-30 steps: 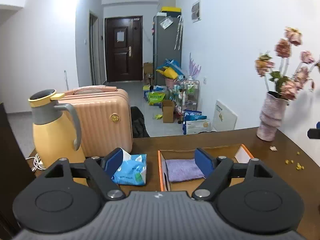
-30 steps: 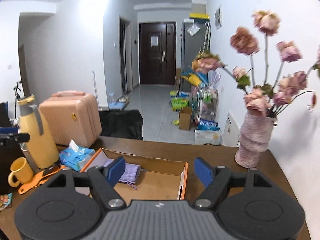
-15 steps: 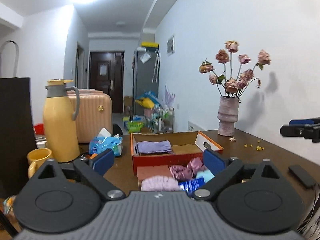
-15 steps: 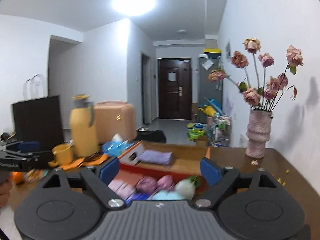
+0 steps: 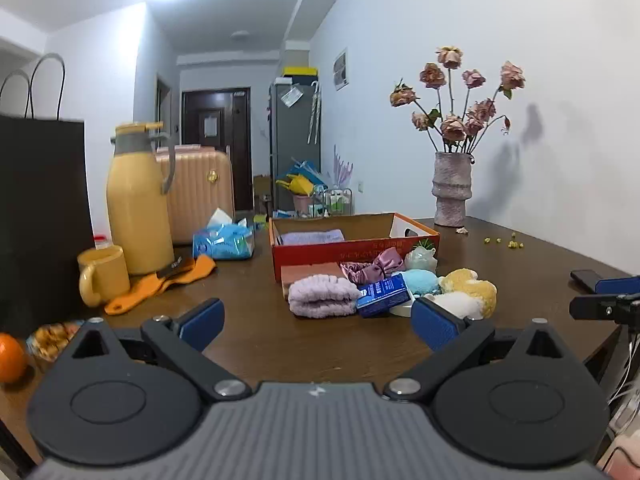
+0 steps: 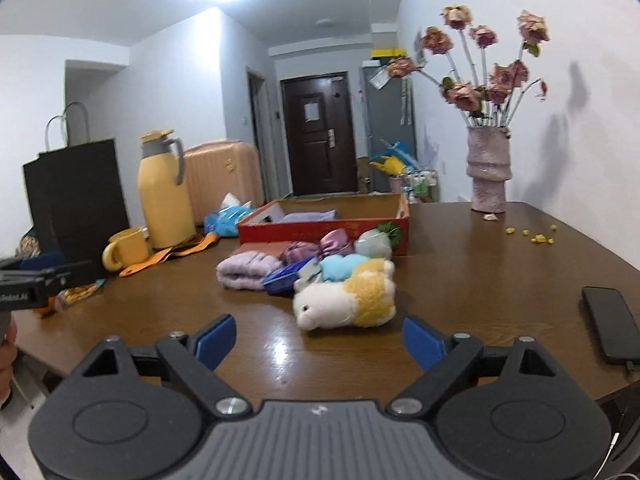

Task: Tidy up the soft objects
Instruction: 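Reach the right tool to the pink fluffy headband and grasp it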

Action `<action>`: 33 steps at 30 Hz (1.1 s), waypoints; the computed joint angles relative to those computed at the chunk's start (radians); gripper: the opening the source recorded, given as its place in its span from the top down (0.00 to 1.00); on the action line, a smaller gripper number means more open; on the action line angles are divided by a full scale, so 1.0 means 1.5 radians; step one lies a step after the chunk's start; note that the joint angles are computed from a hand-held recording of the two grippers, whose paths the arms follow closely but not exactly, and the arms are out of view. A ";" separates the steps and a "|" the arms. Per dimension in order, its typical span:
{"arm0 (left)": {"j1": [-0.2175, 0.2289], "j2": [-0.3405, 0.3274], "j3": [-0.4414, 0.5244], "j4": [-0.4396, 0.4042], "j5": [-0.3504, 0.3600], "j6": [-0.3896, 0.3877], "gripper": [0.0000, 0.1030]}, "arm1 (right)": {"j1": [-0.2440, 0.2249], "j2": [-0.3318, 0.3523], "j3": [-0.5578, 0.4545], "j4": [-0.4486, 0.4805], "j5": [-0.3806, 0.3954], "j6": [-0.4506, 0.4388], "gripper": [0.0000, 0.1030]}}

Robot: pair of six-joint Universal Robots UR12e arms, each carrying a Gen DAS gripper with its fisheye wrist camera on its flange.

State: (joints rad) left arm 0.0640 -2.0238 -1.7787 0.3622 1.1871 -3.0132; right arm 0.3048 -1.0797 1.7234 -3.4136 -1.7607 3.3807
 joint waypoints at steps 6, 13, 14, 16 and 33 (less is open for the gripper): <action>-0.001 -0.014 0.020 -0.055 -0.002 -0.017 0.01 | -0.010 0.012 -0.014 -0.009 0.014 0.031 0.19; -0.007 -0.058 0.099 -0.113 0.010 -0.048 0.02 | -0.020 0.050 -0.091 0.054 0.065 0.010 0.31; -0.007 -0.066 0.114 -0.119 0.008 -0.053 0.02 | -0.022 0.058 -0.107 0.064 0.073 0.006 0.32; -0.009 -0.084 0.150 -0.146 0.009 -0.064 0.03 | -0.025 0.079 -0.148 0.091 0.095 -0.001 0.37; -0.005 -0.258 0.450 -0.487 -0.118 -0.107 0.69 | -0.031 0.315 -0.572 0.419 0.186 -0.032 0.57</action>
State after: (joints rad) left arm 0.0569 -2.4101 -1.1037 -0.3678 1.0107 -3.1742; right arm 0.2581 -0.6077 0.8660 -2.7845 -1.4819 3.3323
